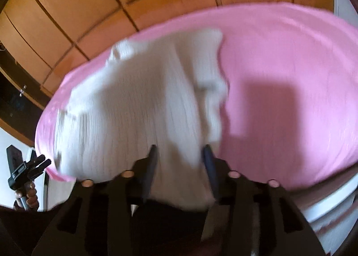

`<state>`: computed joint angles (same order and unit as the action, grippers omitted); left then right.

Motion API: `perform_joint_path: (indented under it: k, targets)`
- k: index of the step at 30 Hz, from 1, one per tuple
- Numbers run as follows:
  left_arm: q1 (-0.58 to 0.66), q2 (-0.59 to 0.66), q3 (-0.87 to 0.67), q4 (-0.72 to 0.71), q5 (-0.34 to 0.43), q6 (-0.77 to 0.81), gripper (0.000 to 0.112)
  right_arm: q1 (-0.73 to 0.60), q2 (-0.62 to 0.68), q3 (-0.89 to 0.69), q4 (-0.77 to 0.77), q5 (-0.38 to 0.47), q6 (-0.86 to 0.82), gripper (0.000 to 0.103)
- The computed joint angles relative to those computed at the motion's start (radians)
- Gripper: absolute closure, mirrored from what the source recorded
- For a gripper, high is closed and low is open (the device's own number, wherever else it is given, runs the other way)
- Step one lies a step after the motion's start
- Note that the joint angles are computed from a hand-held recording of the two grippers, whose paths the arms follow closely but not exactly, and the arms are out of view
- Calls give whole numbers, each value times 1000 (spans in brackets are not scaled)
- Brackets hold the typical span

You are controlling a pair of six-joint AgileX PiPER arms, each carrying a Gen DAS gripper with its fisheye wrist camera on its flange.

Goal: Fold small clothes

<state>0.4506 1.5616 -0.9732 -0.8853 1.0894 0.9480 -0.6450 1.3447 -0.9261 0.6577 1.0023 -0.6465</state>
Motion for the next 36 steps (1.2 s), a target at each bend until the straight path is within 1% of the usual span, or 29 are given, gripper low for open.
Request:
perform_joint_path:
  k: [1, 3, 4, 5, 6, 7, 9, 11, 12, 13, 14, 15, 17, 20, 22, 24, 26, 30, 32, 33, 36]
  targets:
    - [-36, 0, -17, 2, -41, -2, 51, 20, 13, -21, 5, -38, 11, 52]
    - [-112, 9, -44, -1, -111, 14, 51, 61, 44, -52, 16, -104, 7, 52]
    - [-147, 19, -63, 4, -135, 16, 51, 99, 63, -72, -3, -154, 30, 52]
    - [-151, 21, -66, 8, -146, 32, 51, 125, 83, -91, -19, -185, 37, 52]
    - [-192, 33, -78, 18, -184, 32, 51, 162, 109, -112, -46, -225, 57, 52]
    - [-223, 53, -95, 24, -200, 38, 51, 193, 133, -127, -73, -263, 82, 54]
    - [-269, 87, -114, 43, -245, 20, 53, 222, 184, -160, -79, -269, 71, 65]
    - [-277, 124, -144, 54, -223, 29, 78, 258, 210, -174, -139, -282, 101, 94]
    - [-291, 131, -145, 73, -246, 27, 85, 261, 213, -172, -165, -278, 100, 95]
    - [-297, 120, -132, 79, -267, 31, 105, 263, 207, -166, -171, -280, 103, 96]
    - [-304, 112, -125, 78, -283, 34, 107, 261, 188, -153, -165, -279, 99, 96]
    - [-280, 104, -115, 37, -259, 70, 107, 249, 165, -144, -146, -269, 87, 96]
    - [-231, 84, -105, -13, -207, 118, 107, 193, 113, -140, -76, -212, 38, 96]
    - [-185, 58, -106, -67, -157, 143, 108, 151, 70, -161, -29, -153, 30, 97]
    - [-157, 55, -126, -105, -115, 139, 108, 138, 67, -204, -3, -123, 42, 97]
    - [-150, 65, -169, -140, -92, 117, 108, 126, 80, -251, 39, -100, 38, 97]
    - [-174, 88, -221, -158, -102, 84, 108, 130, 123, -319, 66, -99, 55, 97]
    - [-253, 188, -405, -132, -173, -15, 108, 190, 255, -478, 36, -163, 138, 97]
    - [-277, 252, -505, -101, -182, -87, 108, 211, 335, -562, 12, -183, 193, 97]
    - [-298, 300, -573, -75, -194, -141, 108, 228, 385, -617, -24, -202, 234, 97]
    - [-355, 432, -756, 50, -220, -293, 108, 256, 519, -744, -112, -210, 342, 97]
